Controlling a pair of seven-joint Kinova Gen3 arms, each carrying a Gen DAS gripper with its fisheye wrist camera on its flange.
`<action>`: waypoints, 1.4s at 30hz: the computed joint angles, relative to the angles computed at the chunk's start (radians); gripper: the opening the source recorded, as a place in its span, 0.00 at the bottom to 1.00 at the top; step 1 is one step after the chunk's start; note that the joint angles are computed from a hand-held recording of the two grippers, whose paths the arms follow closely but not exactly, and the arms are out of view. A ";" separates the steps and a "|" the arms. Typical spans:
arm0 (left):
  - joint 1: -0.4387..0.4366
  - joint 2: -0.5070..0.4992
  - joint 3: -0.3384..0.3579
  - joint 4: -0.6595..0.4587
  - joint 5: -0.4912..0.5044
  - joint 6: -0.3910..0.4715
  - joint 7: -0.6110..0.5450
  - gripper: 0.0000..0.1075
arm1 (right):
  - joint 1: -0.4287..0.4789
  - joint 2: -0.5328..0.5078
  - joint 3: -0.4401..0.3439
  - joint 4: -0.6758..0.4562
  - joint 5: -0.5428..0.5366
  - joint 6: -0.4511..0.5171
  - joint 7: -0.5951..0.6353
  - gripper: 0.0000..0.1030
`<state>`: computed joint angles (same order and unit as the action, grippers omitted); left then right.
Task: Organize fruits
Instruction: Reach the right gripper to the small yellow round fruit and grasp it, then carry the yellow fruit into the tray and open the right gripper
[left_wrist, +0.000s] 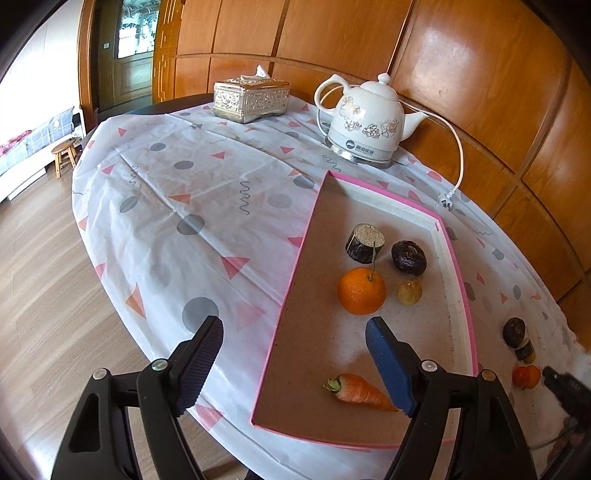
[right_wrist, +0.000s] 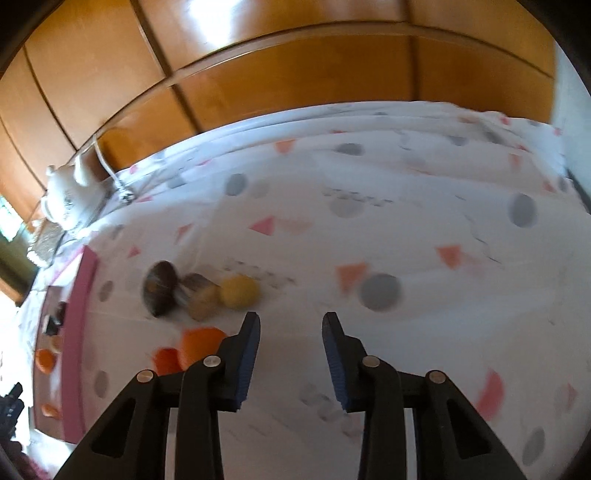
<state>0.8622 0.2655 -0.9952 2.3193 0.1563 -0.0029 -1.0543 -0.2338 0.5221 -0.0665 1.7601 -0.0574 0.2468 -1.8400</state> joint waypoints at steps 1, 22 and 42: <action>-0.013 -0.002 0.012 -0.001 0.000 0.002 0.000 0.74 | 0.030 0.018 -0.036 -0.035 -0.008 0.032 0.025 0.34; -0.169 -0.015 0.150 -0.011 -0.091 0.031 0.084 0.75 | -0.033 0.163 -0.006 -0.306 -0.017 0.272 0.134 0.24; -0.006 -0.018 -0.005 0.003 -0.117 0.023 0.139 0.75 | 0.002 0.021 0.012 -0.062 0.003 0.064 -0.026 0.24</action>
<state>0.8565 0.2476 -1.0003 2.3226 0.0393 0.0206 -0.9150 -0.2316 0.5434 -0.0550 1.6982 -0.0547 0.3105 -1.8661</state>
